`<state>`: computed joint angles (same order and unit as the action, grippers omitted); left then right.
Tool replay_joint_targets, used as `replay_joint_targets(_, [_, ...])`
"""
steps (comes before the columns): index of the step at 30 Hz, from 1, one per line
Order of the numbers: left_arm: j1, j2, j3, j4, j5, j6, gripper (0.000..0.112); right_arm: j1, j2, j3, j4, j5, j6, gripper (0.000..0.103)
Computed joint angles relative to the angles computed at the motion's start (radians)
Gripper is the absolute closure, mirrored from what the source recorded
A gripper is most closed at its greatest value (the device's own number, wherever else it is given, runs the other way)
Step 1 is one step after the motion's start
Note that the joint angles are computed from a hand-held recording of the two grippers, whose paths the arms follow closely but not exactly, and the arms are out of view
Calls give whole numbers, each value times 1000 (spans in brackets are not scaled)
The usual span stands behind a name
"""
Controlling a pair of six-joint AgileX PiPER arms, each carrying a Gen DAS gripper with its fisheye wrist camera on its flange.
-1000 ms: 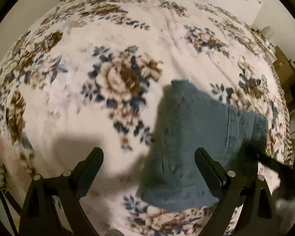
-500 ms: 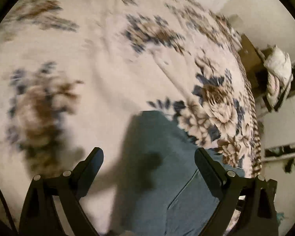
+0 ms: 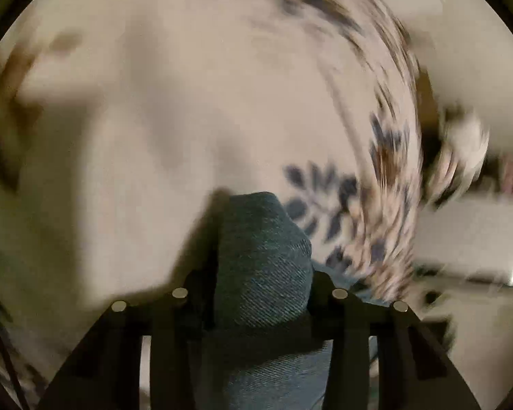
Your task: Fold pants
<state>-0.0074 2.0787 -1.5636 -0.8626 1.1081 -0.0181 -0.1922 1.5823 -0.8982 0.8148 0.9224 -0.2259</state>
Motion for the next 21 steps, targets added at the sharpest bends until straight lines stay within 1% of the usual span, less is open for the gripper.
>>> replay_joint_targets(1, [19, 5, 35, -60, -12, 15, 75, -3, 16, -8, 0, 4, 3, 93])
replay_joint_targets(3, [32, 0, 76, -120, -33, 16, 73, -11, 90, -33, 3, 42, 21, 91])
replay_joint_targets(4, [38, -7, 91, -143, -35, 16, 70, -9, 118, -50, -3, 59, 29, 84])
replay_joint_targets(5, [43, -15, 93, -146, -22, -2, 70, -20, 123, -65, -21, 82, 44, 76])
replay_joint_targets(6, [45, -28, 85, -141, 1, -19, 67, -31, 116, -75, -37, 104, 53, 59])
replay_joint_targets(7, [39, -50, 67, -108, 21, -33, 57, -44, 102, -77, -39, 120, 43, 35])
replay_joint_targets(8, [28, -60, 34, -50, 40, -57, 50, -56, 81, -67, -40, 127, 28, 24])
replay_joint_targets(9, [6, -94, 3, 28, 46, -69, 40, -74, 54, -47, -31, 138, 4, 17])
replay_joint_targets(10, [-7, -130, 0, 66, 31, -63, 28, -89, 43, -30, -23, 156, -22, 17])
replay_joint_targets(12, [-34, -183, 14, 114, -13, -54, 12, -95, 61, -6, -34, 173, -34, 17])
replay_joint_targets(14, [-52, -179, 8, 124, -15, -47, 12, -94, 105, 25, 2, 143, -63, 17])
replay_joint_targets(16, [-58, -134, -20, 113, 3, -60, 12, -97, 154, 56, 97, 100, -128, 16])
replay_joint_targets(17, [-61, -101, -40, 99, 16, -63, 12, -97, 165, 66, 152, 87, -162, 19])
replay_joint_targets(18, [-71, -64, -69, 108, 39, -80, 12, -88, 155, 55, 174, 88, -174, 47])
replay_joint_targets(19, [-77, -40, -101, 135, 73, -103, 13, -61, 140, 33, 157, 79, -151, 71])
replay_joint_targets(20, [-90, -16, -137, 160, 93, -116, 14, -15, 108, 13, 99, 43, -107, 72])
replay_joint_targets(21, [-104, -7, -158, 198, 98, -115, 14, 12, 71, -13, 52, 42, -75, 78])
